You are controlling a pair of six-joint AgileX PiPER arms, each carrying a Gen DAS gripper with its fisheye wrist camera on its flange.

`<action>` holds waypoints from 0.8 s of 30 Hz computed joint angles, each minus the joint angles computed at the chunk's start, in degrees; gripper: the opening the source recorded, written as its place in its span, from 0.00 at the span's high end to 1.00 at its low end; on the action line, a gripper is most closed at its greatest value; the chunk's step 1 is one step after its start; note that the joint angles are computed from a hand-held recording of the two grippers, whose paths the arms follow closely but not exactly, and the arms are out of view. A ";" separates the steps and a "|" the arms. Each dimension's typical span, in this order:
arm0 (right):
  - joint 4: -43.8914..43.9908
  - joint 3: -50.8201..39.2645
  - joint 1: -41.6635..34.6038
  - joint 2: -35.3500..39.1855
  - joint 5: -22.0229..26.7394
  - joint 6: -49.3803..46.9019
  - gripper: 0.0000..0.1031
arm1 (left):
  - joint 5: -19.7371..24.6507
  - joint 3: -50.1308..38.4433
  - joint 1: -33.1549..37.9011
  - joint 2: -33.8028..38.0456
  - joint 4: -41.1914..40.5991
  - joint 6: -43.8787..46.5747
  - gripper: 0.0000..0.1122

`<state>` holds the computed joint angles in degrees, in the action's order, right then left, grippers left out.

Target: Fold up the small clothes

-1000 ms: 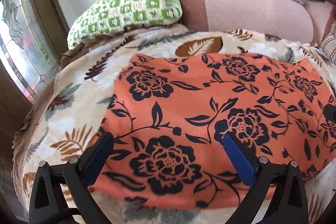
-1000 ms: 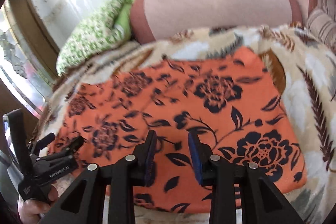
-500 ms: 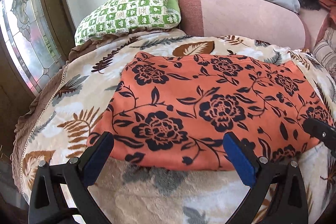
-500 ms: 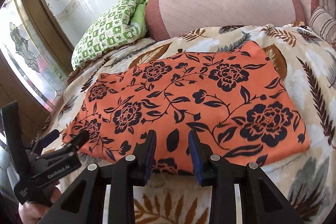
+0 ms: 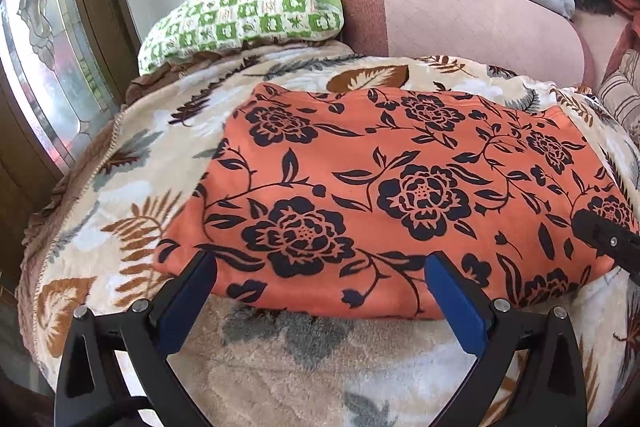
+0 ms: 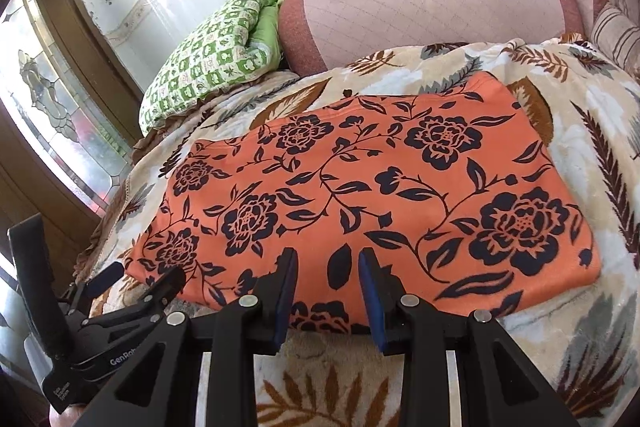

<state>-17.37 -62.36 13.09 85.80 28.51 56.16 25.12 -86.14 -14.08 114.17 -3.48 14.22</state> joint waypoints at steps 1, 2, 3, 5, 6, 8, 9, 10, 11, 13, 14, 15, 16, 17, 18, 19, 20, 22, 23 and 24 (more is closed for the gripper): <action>0.47 -0.50 -0.22 0.76 -0.21 -0.44 0.66 | 0.89 -1.44 0.05 1.03 0.07 -0.39 0.08; 0.86 -1.09 -0.44 1.58 -0.34 -0.89 0.66 | 1.93 -3.31 0.08 2.31 0.59 -1.33 0.08; 1.26 -1.90 -0.58 2.59 -0.34 -1.22 0.66 | 3.01 -5.43 0.13 3.73 1.19 -2.38 0.08; 2.61 -3.21 -0.95 4.24 -0.54 -2.45 0.66 | 5.18 -9.71 0.30 6.48 1.81 -3.81 0.08; 3.01 -4.04 -1.10 5.22 -0.61 -2.90 0.66 | 6.25 -11.68 0.40 7.72 2.09 -4.45 0.08; 4.24 -5.53 -1.39 6.79 -0.75 -4.15 0.66 | 8.76 -16.03 0.53 10.46 2.67 -5.73 0.08; 5.05 -6.28 -1.58 7.62 -0.98 -5.04 0.66 | 10.26 -18.44 0.49 12.03 3.12 -6.19 0.08; 5.64 -7.01 -1.69 8.46 -1.11 -5.73 0.66 | 12.15 -21.07 0.26 13.84 4.33 -6.83 0.08; 6.24 -7.77 -1.75 9.32 -1.05 -6.44 0.66 | 14.03 -23.31 -0.06 15.41 5.82 -7.56 0.08; 10.35 -10.17 -2.20 12.24 -0.25 -10.83 0.66 | 17.31 -27.70 -0.56 18.80 7.55 -7.81 0.08; 14.15 -12.23 -2.68 14.52 1.62 -14.85 0.62 | 16.18 -27.66 -0.51 18.97 7.19 -7.49 0.08; 15.66 -14.69 -2.79 17.11 4.31 -16.75 0.62 | 16.86 -29.09 -0.63 19.63 7.42 -7.47 0.08; 14.87 -15.47 -2.68 18.01 4.72 -16.79 0.62 | 18.18 -30.83 -0.66 20.38 7.27 -7.13 0.08; 13.08 -15.74 -2.35 18.16 4.14 -16.07 0.58 | 19.37 -32.41 -0.51 20.98 6.60 -6.57 0.08; 13.59 -17.02 -2.31 18.65 5.04 -17.19 0.49 | 20.15 -33.32 -0.18 21.20 5.60 -6.11 0.08; 16.38 -17.23 -2.84 18.62 4.61 -19.51 0.48 | 20.30 -33.32 0.17 20.98 4.75 -5.97 0.08; 17.89 -16.29 -3.33 17.97 3.39 -20.29 0.48 | 19.86 -32.61 0.65 20.31 3.83 -6.08 0.08; 19.76 -14.92 -3.92 17.15 2.27 -21.19 0.48 | 17.71 -29.51 2.00 17.81 1.26 -5.41 0.08; 20.41 -13.95 -4.24 16.41 1.49 -21.31 0.48 | 16.59 -27.90 2.78 16.63 -0.08 -4.79 0.08; 20.00 -12.70 -4.33 15.32 0.47 -20.39 0.48 | 14.99 -25.23 3.69 14.88 -1.42 -4.32 0.08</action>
